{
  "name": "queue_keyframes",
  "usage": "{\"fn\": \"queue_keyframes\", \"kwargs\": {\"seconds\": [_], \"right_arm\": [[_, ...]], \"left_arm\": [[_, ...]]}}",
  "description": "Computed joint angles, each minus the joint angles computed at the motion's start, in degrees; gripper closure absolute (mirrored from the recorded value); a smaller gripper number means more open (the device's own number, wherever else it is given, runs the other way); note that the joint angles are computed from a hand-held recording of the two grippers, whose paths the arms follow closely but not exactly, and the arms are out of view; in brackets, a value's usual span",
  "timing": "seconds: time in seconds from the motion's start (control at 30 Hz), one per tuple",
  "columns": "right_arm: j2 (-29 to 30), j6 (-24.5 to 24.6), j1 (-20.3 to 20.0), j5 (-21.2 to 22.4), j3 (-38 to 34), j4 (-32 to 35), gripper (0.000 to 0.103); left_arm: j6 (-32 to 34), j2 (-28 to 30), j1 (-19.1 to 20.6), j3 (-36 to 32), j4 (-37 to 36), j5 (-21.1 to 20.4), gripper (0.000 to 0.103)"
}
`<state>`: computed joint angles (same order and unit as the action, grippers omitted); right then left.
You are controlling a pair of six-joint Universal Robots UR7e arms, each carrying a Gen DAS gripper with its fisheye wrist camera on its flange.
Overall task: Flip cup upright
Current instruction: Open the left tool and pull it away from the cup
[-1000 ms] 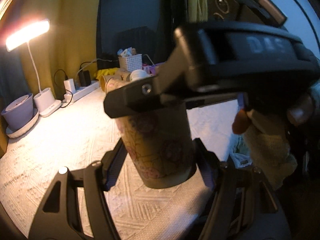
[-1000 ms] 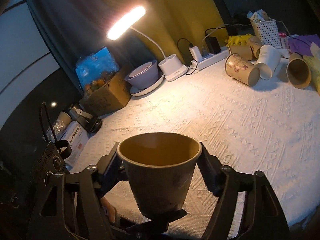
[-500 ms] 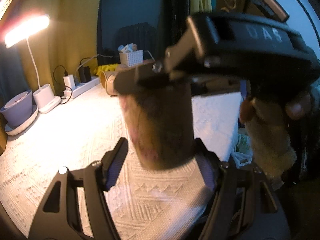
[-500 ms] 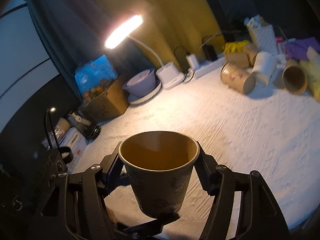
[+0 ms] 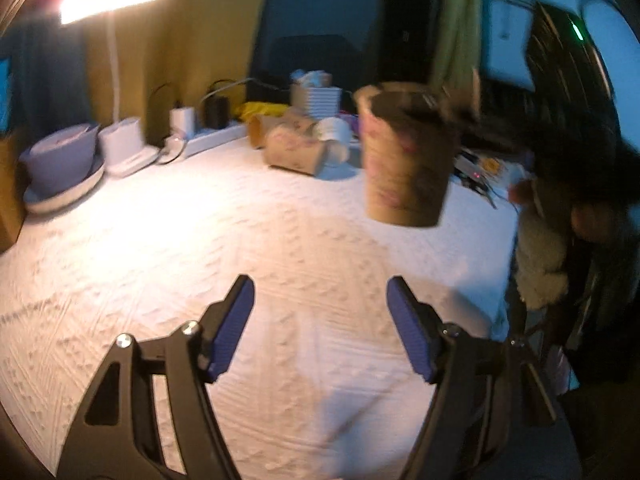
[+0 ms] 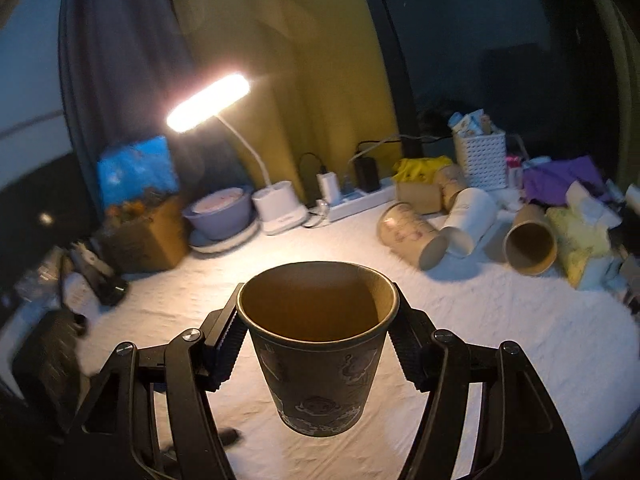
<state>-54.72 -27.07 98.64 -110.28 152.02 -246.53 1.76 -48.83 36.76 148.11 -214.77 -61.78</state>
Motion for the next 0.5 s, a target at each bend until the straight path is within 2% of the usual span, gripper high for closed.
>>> {"fn": "queue_keyframes", "kwargs": {"seconds": [0.13,0.27,0.5], "right_arm": [[4.75,-3.01,-0.85,-1.58,-2.19,-3.26,0.034],[8.85,-5.61,-0.79,-2.81,-4.77,-4.36,0.034],[12.04,-7.85,0.37,-4.83,-8.79,-3.42,0.034]], "left_arm": [[-2.67,-1.75,3.37,-0.95,0.75,-0.7,0.033],[-5.14,-2.22,4.8,-0.96,0.08,-0.14,0.033],[-9.34,-3.31,7.86,-1.35,-0.57,-0.37,0.033]]}}
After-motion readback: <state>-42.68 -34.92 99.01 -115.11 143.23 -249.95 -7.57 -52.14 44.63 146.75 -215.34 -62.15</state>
